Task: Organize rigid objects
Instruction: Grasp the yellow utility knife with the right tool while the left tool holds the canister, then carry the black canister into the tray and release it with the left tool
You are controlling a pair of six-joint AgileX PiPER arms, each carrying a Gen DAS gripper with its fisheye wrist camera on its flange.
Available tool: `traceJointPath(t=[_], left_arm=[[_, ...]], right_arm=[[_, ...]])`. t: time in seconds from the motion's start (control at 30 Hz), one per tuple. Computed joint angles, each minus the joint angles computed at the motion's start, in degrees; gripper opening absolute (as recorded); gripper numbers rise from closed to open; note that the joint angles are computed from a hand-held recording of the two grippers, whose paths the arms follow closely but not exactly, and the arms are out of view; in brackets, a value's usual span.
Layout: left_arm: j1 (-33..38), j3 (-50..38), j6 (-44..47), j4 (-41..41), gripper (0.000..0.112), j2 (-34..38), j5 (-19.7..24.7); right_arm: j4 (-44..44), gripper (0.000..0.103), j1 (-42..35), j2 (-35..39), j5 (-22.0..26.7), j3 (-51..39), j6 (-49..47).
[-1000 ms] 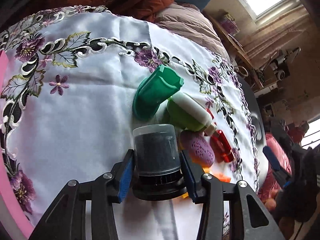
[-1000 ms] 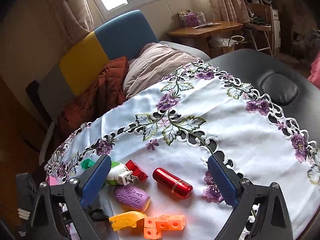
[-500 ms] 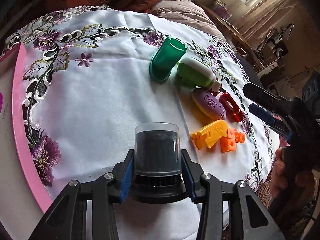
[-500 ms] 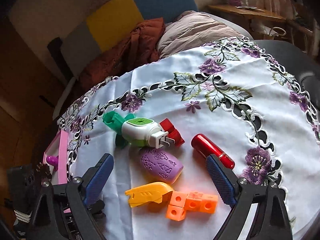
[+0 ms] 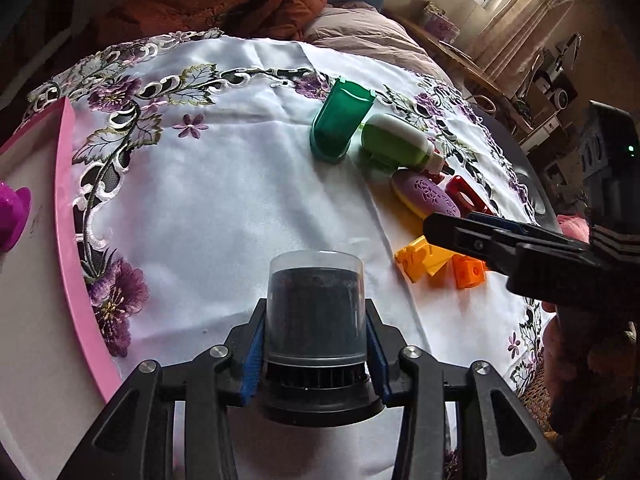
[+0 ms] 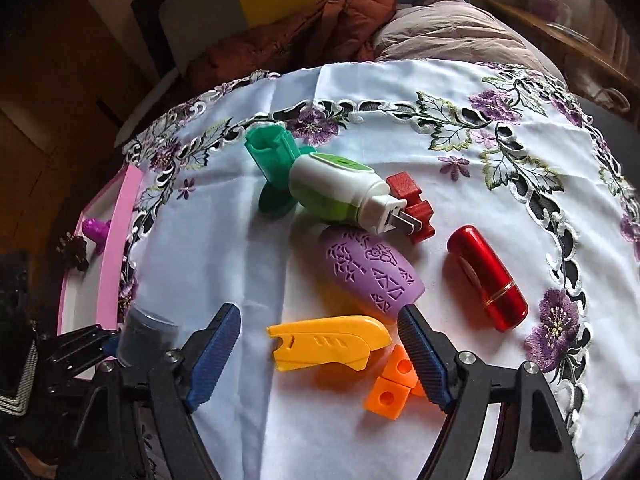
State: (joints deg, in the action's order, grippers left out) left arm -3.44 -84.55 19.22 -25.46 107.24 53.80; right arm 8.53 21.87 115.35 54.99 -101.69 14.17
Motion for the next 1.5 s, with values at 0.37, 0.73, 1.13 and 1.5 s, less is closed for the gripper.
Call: traceJointPath(t=[0.37,0.73,1.13,1.5], left_arm=[[4.2,8.6,6.0,-5.1,0.043,-9.5,-0.9],[22.2,10.3,12.3,-11.8,0.043,-14.3,3.7],[28.1,-1.6,3.3,-9.0,0.043,-0.2,2.4],[23.5,-20.0,-6.5,-5.0,0.047,13.7,6.9]], right_arm=[[-7.7,0.067,3.6,4.1,5.6,-4.9,0.3],[-9.6,0.067,3.9,4.0,5.3,-4.5,0.7],[-12.0,0.067,4.9,4.0,4.7,-4.5,0.8],[-12.2,0.067,4.8,4.0,4.2,-4.2,0.4]])
